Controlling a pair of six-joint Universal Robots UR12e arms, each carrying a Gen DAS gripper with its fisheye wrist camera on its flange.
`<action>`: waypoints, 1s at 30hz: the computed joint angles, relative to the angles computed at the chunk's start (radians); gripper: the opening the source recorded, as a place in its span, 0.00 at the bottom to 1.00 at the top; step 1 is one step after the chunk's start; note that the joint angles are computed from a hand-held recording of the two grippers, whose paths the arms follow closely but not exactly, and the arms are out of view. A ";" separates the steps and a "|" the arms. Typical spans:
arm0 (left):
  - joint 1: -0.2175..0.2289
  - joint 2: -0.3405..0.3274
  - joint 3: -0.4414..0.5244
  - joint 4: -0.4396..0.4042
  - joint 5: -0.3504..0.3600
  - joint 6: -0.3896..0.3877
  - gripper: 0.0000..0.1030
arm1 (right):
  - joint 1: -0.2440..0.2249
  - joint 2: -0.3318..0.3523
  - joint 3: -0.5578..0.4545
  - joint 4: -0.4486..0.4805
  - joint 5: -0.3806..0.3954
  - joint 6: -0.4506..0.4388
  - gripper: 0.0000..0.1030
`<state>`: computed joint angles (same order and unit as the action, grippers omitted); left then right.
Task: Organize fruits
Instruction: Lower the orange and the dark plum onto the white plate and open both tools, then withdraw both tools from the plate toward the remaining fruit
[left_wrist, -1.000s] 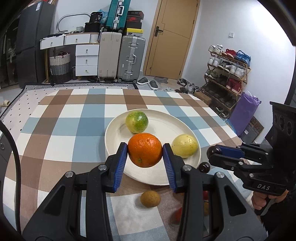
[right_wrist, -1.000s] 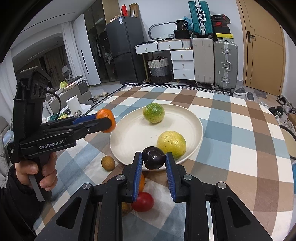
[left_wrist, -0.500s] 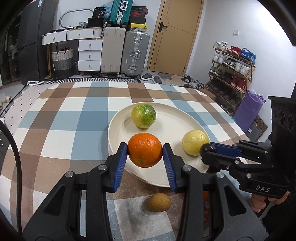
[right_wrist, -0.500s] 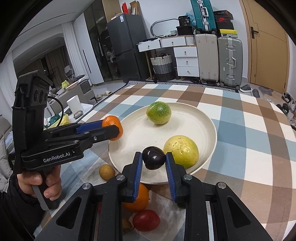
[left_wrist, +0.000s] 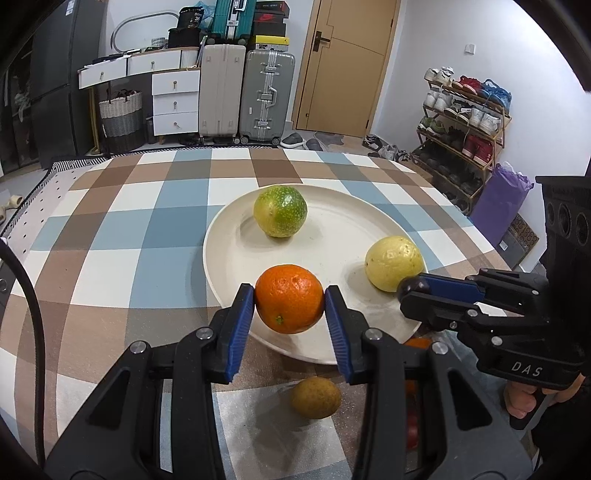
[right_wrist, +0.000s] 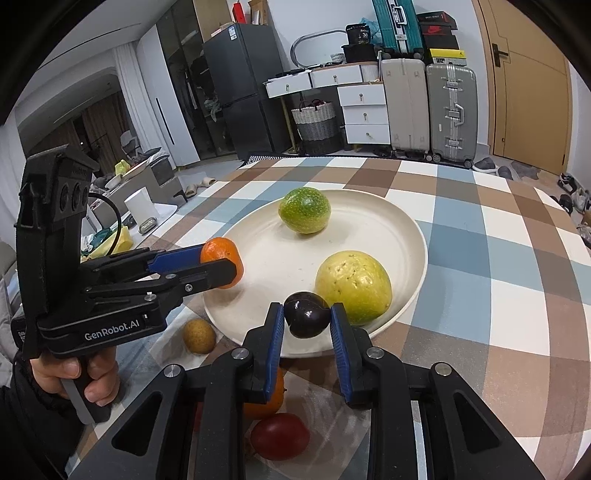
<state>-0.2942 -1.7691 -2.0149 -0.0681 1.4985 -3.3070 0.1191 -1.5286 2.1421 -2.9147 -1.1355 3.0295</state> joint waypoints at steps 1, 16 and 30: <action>0.000 -0.001 0.001 -0.003 -0.003 0.000 0.35 | 0.000 -0.001 0.001 0.002 0.000 0.003 0.28; -0.006 0.018 -0.021 0.010 0.030 0.009 0.58 | -0.019 -0.017 0.031 -0.084 -0.040 0.058 0.70; 0.012 0.057 -0.055 -0.043 -0.015 0.002 0.94 | -0.046 -0.039 0.028 0.003 -0.047 0.015 0.99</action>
